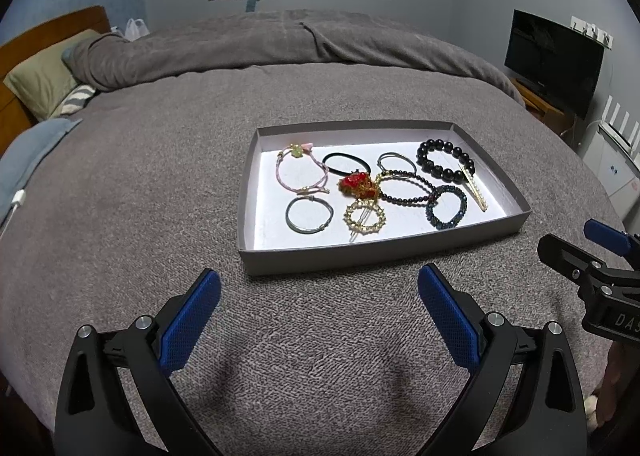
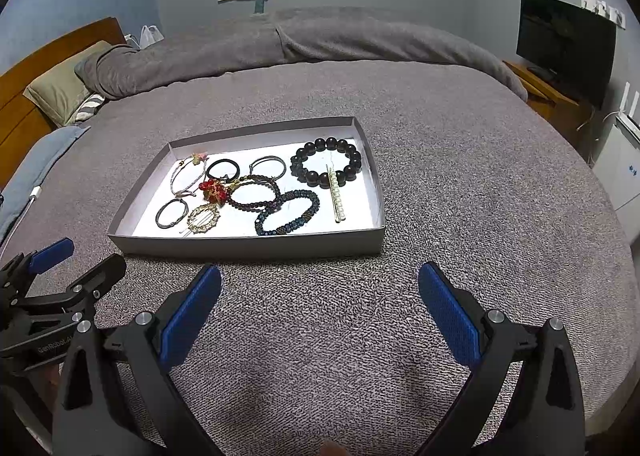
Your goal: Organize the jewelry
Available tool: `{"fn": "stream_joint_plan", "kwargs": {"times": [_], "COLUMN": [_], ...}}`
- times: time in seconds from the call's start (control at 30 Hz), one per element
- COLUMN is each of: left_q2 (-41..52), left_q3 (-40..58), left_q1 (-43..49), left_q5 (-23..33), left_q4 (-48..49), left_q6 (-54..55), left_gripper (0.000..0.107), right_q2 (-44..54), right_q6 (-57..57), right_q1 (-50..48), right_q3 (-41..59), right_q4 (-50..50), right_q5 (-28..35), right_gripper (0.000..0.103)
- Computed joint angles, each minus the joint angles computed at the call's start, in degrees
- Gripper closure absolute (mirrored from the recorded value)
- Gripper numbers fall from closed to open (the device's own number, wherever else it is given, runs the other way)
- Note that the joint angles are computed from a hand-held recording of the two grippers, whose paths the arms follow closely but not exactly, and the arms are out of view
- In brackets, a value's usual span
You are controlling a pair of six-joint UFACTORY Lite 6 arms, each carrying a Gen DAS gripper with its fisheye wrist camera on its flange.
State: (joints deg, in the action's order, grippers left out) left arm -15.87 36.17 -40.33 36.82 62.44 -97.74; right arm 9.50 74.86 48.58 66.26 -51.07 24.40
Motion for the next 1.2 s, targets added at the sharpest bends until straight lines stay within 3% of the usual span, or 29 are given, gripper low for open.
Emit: {"fn": "stream_joint_plan", "kwargs": {"times": [0.7, 0.9, 1.2], "left_q2": [-0.1, -0.3, -0.3], "left_q3": [0.0, -0.5, -0.1], "left_q1": [-0.4, -2.1, -0.5], "left_q5": [0.6, 3.0, 1.2], "left_q4": [-0.2, 2.8, 1.2], "left_q6": [0.2, -2.9, -0.7], "left_gripper": [0.009, 0.009, 0.009], "right_q2": [0.1, 0.3, 0.5], "right_q6": [-0.4, -0.4, -0.1], "right_q1": [0.1, 0.5, 0.6], "right_q3": [0.3, 0.5, 0.4], "right_q4": [0.2, 0.3, -0.2], "right_q5": [0.3, 0.4, 0.2], "right_gripper": [0.005, 0.005, 0.005]}}
